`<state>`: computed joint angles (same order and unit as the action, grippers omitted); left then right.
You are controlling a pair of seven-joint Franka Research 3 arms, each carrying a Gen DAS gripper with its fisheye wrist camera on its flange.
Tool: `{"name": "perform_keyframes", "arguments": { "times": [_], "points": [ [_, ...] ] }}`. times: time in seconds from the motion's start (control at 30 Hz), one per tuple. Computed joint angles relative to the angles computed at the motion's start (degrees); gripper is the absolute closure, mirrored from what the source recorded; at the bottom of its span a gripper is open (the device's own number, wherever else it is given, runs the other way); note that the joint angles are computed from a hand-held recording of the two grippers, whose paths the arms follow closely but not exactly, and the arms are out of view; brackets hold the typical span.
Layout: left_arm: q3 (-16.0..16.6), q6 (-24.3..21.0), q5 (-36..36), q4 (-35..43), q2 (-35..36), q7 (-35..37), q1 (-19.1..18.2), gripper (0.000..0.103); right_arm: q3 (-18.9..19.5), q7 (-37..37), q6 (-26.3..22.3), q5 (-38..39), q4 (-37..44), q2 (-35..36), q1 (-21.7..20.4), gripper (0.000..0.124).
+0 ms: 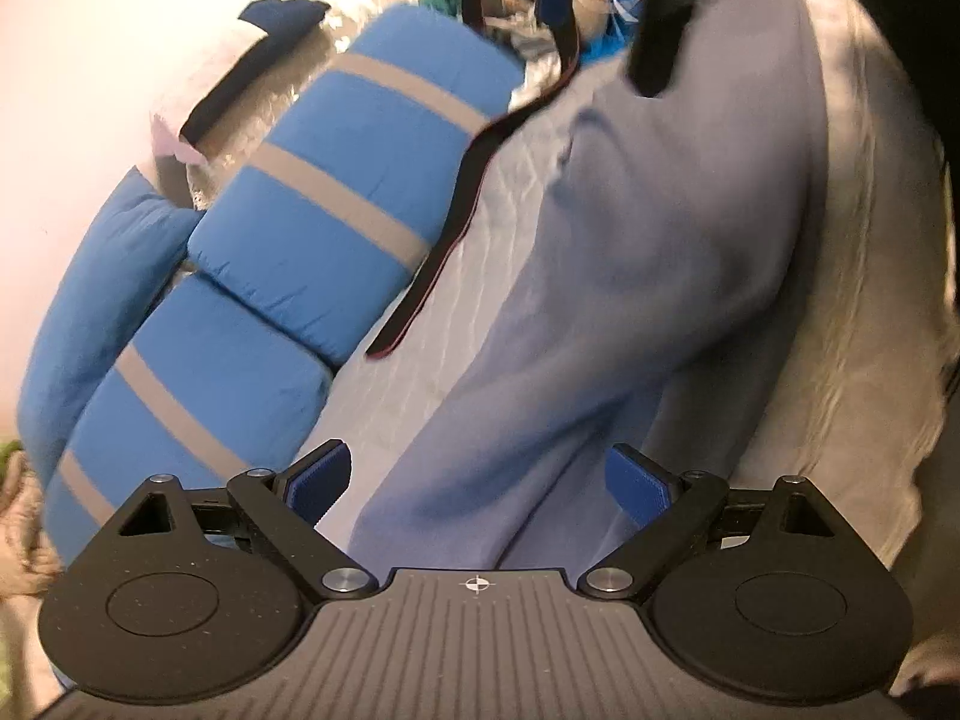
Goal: Fold clothes
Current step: 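Open both tools and release the folded sweatpants onto the quilt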
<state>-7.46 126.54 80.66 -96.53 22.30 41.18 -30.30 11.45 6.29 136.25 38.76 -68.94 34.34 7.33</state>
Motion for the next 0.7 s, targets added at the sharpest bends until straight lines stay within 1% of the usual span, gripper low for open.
{"name": "perform_keyframes", "arguments": {
  "times": [0.1, 0.17, 0.23, 0.3, 0.33, 0.4, 0.47, 0.5, 0.53, 0.57, 0.6, 0.63, 0.67, 0.7],
  "points": [
    [0.45, -3.36, 1.31, 0.98, 1.13, 3.58, -0.94, 0.01, 3.57, -10.2, 5.4, 6.28, -10.12, -4.52, -1.34, 0.021],
    [0.71, -4.02, 2.3, 1.47, 1.69, 6.93, -1.16, 0.01, 5.1, -16.88, 8.3, 10.93, -14.56, -6.07, -1.54, 0.021],
    [0.73, -3.62, 1.91, 2.08, 2.2, 11.29, -0.85, 0.01, 5.01, -18.47, 7.92, 13.48, -16.2, -6.33, -1.04, 0.021],
    [0.79, -3.45, 0.7, 2.84, 2.81, 15.23, -0.53, 0.014, 4.44, -18.43, 6.97, 14.8, -17.19, -6.37, -0.27, 0.021],
    [0.89, -4.03, -0.11, 3.11, 3.05, 15.94, -0.57, 0.019, 4.08, -18.47, 6.82, 15.05, -17.63, -6.47, 0.15, 0.021],
    [1.05, -4.82, -1.51, 3.28, 3.23, 16.61, -0.63, 0.024, 4.08, -21.7, 7.9, 16.26, -19.29, -7.29, 0.47, 0.021],
    [1.14, -4.79, -1.85, 2.81, 2.94, 17.16, -0.69, 0.032, 4.19, -25.28, 7.98, 18.18, -20.24, -7.83, 0.15, 0.021],
    [1.23, -4.79, -1.43, 2.54, 2.84, 17.11, -0.84, 0.033, 3.92, -25.7, 7.64, 18.68, -20.21, -7.8, 0.21, 0.021],
    [1.23, -4.79, -1.39, 2.44, 2.88, 17.17, -0.87, 0.038, 3.4, -24.6, 7.13, 18.64, -19.8, -7.49, 0.51, 0.021],
    [1.2, -4.79, -1.48, 2.4, 2.95, 17.32, -0.86, 0.047, 2.88, -23.12, 6.97, 18.43, -19.33, -7.14, 0.91, 0.021],
    [1.02, -4.78, -2.56, 2.73, 3.2, 18.04, -0.61, 0.054, 2.45, -21.65, 7.14, 18.15, -18.82, -6.77, 1.28, 0.021],
    [0.89, -4.98, -3.68, 3.0, 3.33, 18.65, -0.47, 0.066, 2.16, -20.4, 7.57, 17.91, -18.43, -6.48, 1.58, 0.021],
    [0.82, -5.14, -4.59, 3.27, 3.45, 19.12, -0.39, 0.073, 1.99, -19.48, 8.31, 17.71, -18.18, -6.27, 1.83, 0.021],
    [0.79, -5.06, -5.41, 3.29, 3.41, 19.47, -0.24, 0.076, 1.87, -18.57, 9.06, 17.42, -17.9, -6.0, 2.07, 0.021]
  ]
}}
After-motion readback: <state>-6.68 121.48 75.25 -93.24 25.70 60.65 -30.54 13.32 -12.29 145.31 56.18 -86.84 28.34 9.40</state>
